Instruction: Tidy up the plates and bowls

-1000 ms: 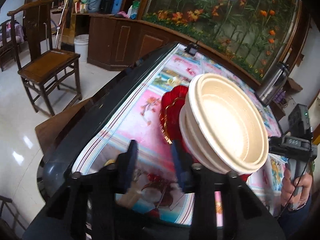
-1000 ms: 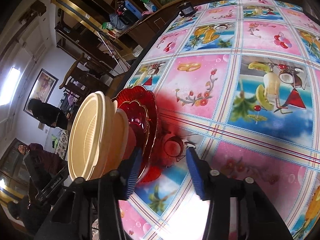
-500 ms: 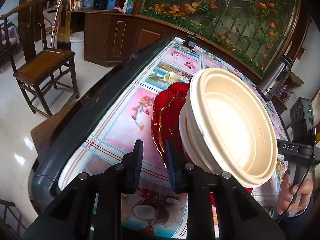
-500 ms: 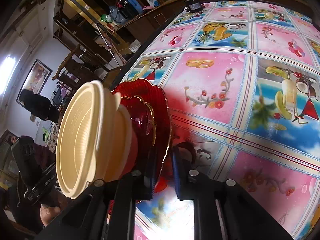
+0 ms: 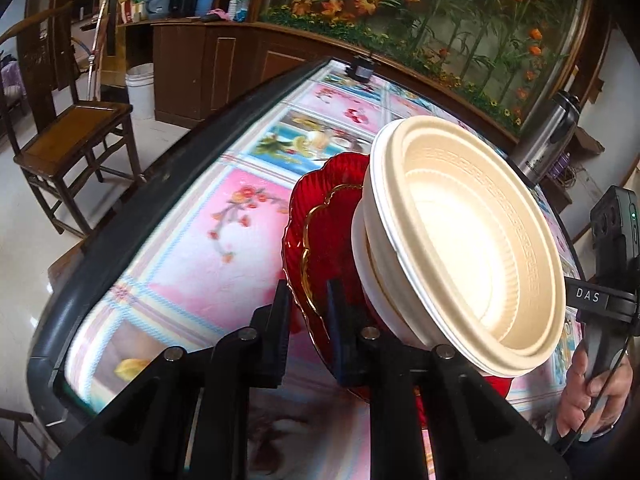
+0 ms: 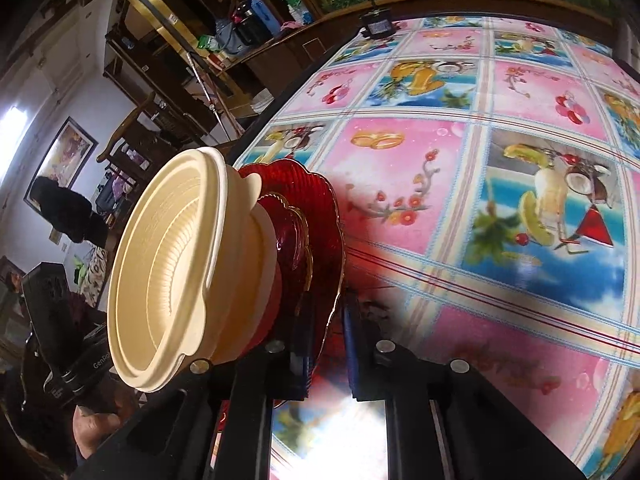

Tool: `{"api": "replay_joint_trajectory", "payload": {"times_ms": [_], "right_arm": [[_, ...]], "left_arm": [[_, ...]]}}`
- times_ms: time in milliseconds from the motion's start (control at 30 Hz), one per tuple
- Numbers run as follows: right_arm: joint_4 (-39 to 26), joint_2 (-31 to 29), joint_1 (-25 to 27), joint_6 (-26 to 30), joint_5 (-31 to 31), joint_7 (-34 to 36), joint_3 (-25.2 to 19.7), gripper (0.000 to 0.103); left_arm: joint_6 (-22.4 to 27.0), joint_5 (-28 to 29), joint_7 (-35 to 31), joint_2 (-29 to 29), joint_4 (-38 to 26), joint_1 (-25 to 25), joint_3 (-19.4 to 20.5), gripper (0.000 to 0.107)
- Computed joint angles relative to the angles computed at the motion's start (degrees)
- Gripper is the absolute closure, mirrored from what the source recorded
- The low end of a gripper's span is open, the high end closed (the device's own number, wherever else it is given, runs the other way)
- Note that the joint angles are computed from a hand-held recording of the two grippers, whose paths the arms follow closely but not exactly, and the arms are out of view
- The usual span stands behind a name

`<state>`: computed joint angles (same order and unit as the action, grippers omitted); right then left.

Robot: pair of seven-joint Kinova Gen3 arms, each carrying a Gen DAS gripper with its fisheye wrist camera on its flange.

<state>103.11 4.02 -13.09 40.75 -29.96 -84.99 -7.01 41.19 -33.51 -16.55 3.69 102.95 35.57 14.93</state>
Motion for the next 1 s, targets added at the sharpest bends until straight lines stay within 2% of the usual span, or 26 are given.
{"api": "replay_joint_trajectory", "payload": {"times_ms": [267,667,767,900,1000], "right_arm": [[3.61,-3.42,4.97,0.61,-4.61,5.07,3.83,0.091],[9.67,-8.52,12.6,0.91,-9.95,12.17,12.05,0.091],[10.42,-8.81,14.09,0.93,-11.55,13.74,13.24,0.091],[11.02,-9.22,14.79,-0.98,-10.12,13.02,13.07,0.091],[11.31,-9.15,14.9,-0.97,-11.07,14.44,13.5,0.091]], "left_arm": [[1.62,0.45,-2.54,6.91,-8.4,4.07,-1.07,0.093],[7.26,3.19,-11.53,19.38,-27.03,13.89,-6.02,0.093],[7.41,3.25,-12.54,21.08,-29.43,15.91,-7.82,0.093],[8.25,1.98,-12.76,22.48,-31.29,18.71,-9.9,0.093],[6.62,2.62,-12.78,22.17,-30.37,18.37,-10.32,0.093]]}}
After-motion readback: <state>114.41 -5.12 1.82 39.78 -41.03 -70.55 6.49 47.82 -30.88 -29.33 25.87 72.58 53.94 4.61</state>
